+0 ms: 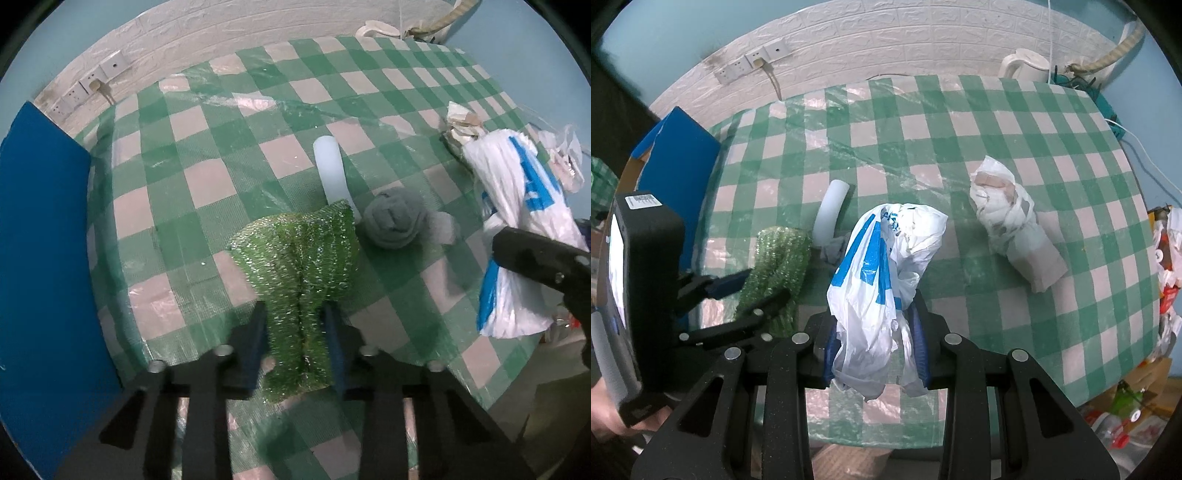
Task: Organize soft objects
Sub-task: 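Close the left gripper on the green mesh scrubber while the right gripper holds the bag, then lift the green scrubber with the left gripper while the right gripper lifts the bag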
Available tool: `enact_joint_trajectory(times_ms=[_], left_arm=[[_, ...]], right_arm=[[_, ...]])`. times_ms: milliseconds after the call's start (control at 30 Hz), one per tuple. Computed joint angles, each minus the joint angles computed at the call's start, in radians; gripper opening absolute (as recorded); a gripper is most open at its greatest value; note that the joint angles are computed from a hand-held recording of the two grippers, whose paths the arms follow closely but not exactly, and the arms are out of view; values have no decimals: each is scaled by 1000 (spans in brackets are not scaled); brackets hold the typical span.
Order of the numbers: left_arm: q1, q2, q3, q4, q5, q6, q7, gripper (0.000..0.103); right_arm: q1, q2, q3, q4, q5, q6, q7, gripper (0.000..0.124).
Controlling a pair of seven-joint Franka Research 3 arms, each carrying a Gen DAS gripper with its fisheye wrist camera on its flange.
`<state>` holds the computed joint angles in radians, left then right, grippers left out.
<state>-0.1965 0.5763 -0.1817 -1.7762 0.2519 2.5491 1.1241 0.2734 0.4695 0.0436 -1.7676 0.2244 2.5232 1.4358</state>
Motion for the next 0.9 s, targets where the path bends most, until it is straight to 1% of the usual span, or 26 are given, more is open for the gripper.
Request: enact_joint_trajectory(times_ms=[100, 133, 367, 733, 900], left_arm=[[2, -5, 3, -8, 6, 15, 3, 15], [4, -8, 2, -15, 7, 24, 6, 14], [3, -35, 23, -54, 39, 67, -18, 12], [40, -107, 24, -129, 32, 144, -46, 12], [22, -159, 53, -170, 85, 154, -95, 12]], right_arm=[[0, 0, 1, 1, 2, -2, -3, 31], [1, 0, 1, 1, 2, -2, -3, 31], [10, -1, 4, 6, -1, 1, 0, 31], [24, 3, 10, 26, -4, -2, -2, 31], [33, 2, 12, 39, -9, 4, -1, 31]])
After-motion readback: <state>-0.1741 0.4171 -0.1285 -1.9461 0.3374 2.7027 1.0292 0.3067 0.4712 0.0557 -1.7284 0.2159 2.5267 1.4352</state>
